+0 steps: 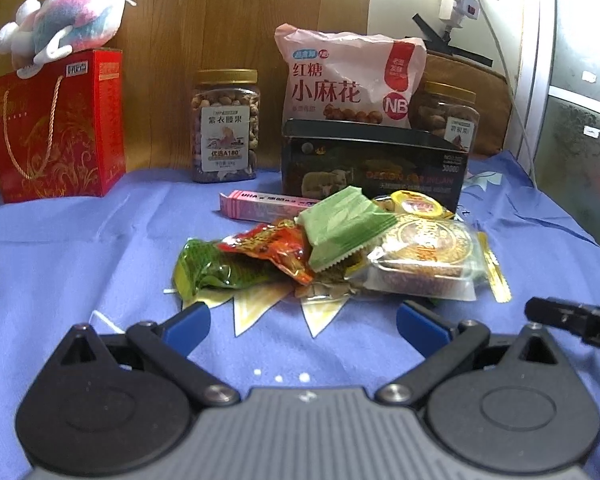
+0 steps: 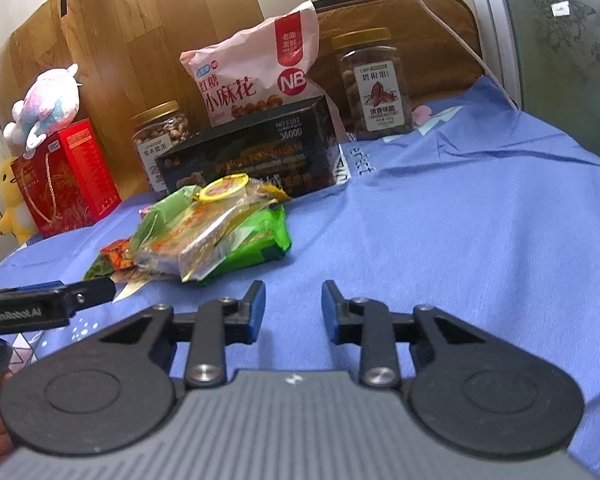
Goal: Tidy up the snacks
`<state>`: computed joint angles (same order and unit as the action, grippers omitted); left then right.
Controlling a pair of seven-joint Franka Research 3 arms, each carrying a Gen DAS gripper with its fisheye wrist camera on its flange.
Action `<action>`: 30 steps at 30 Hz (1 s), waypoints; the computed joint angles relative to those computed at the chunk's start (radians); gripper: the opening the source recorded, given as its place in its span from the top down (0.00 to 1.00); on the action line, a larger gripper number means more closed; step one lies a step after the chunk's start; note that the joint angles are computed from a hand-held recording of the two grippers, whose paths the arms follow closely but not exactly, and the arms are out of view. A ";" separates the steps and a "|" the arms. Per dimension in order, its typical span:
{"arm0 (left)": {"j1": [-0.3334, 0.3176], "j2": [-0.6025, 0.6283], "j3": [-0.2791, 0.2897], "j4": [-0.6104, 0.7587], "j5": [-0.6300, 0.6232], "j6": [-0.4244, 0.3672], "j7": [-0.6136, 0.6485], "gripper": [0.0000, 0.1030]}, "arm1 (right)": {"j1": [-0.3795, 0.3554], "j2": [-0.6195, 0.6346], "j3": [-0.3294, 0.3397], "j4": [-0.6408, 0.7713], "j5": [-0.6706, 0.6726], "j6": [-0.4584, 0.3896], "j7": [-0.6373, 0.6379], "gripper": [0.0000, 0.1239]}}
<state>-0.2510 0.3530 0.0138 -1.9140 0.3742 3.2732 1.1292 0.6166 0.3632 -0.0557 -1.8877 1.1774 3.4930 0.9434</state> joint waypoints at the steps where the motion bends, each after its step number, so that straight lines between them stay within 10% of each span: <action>1: 0.028 0.004 -0.031 0.002 -0.001 -0.003 0.006 0.00 | 0.009 0.004 -0.013 0.012 0.015 -0.008 -0.016 0.73; 7: 0.212 0.021 -0.220 -0.006 -0.019 0.036 0.023 0.00 | 0.020 0.025 -0.055 0.066 -0.022 -0.073 0.006 0.71; 15: 0.279 0.031 -0.272 -0.017 -0.007 0.093 -0.036 0.00 | -0.176 0.048 0.147 0.096 -0.293 -0.078 0.160 0.65; 22: 0.340 0.045 -0.328 -0.008 0.042 0.095 -0.077 0.00 | -0.110 0.098 0.019 0.189 -0.364 -0.202 0.277 0.62; 30: 0.345 0.046 -0.327 -0.009 0.072 0.105 -0.108 0.00 | -0.257 0.102 0.170 0.212 -0.453 -0.259 0.297 0.72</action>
